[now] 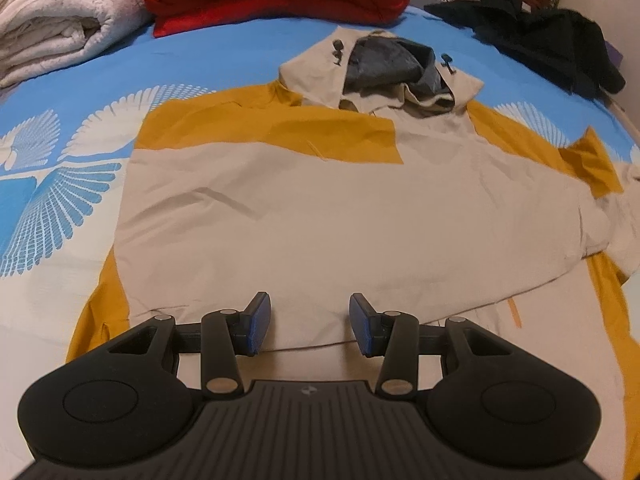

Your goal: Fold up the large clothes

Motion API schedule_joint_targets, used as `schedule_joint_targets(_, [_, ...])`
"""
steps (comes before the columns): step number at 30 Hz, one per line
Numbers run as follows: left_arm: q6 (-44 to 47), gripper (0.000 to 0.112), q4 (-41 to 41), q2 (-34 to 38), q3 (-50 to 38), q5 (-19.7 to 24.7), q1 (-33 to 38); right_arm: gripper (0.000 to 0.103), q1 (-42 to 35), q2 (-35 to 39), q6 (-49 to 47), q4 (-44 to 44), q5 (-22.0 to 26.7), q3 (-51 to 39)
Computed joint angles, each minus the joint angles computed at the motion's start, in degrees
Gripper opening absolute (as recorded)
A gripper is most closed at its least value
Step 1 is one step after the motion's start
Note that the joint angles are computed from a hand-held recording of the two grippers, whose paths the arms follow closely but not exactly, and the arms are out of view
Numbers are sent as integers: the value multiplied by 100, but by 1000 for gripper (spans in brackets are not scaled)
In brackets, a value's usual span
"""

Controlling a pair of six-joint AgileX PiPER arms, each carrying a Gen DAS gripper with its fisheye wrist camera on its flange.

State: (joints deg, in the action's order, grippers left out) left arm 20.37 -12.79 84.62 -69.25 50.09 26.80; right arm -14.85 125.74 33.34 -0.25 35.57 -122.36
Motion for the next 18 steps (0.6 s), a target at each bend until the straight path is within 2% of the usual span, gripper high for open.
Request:
schedule_joint_targets(2, [55, 48, -176, -19, -115, 136, 154, 1, 211, -377, 146, -422, -275, 308])
schedule_joint_targets(7, [124, 48, -640, 30, -494, 521, 678, 1, 1447, -1439, 1150, -2673, -627, 932])
schedule_joint_targets(9, [180, 48, -903, 105, -703, 730, 992, 1, 2109, -1789, 874, -2886, -627, 1037])
schedule_joint_targets(11, [148, 48, -1120, 178, -929, 944, 1340, 1, 2859, -2211, -45, -2474, -838, 1276])
schedule_joint_targets(13, [133, 48, -1288, 266, -1152, 1128, 1648, 1, 3670, -2532, -1191, -1528, -1103, 1562])
schedule_joint_targets(14, [122, 48, -1348, 318, -1259, 1205, 1784, 3, 4065, -2576, -1764, -955, -1063, 1596])
schedule_joint_targets(16, [107, 48, -1432, 422, -1443, 1343, 2002, 4, 4764, -2363, -2540, 191, -394, 1270])
schedule_joint_targets(18, [90, 48, -1490, 519, -1594, 1484, 2200, 8, 5223, -2046, -2816, 1336, 344, 977])
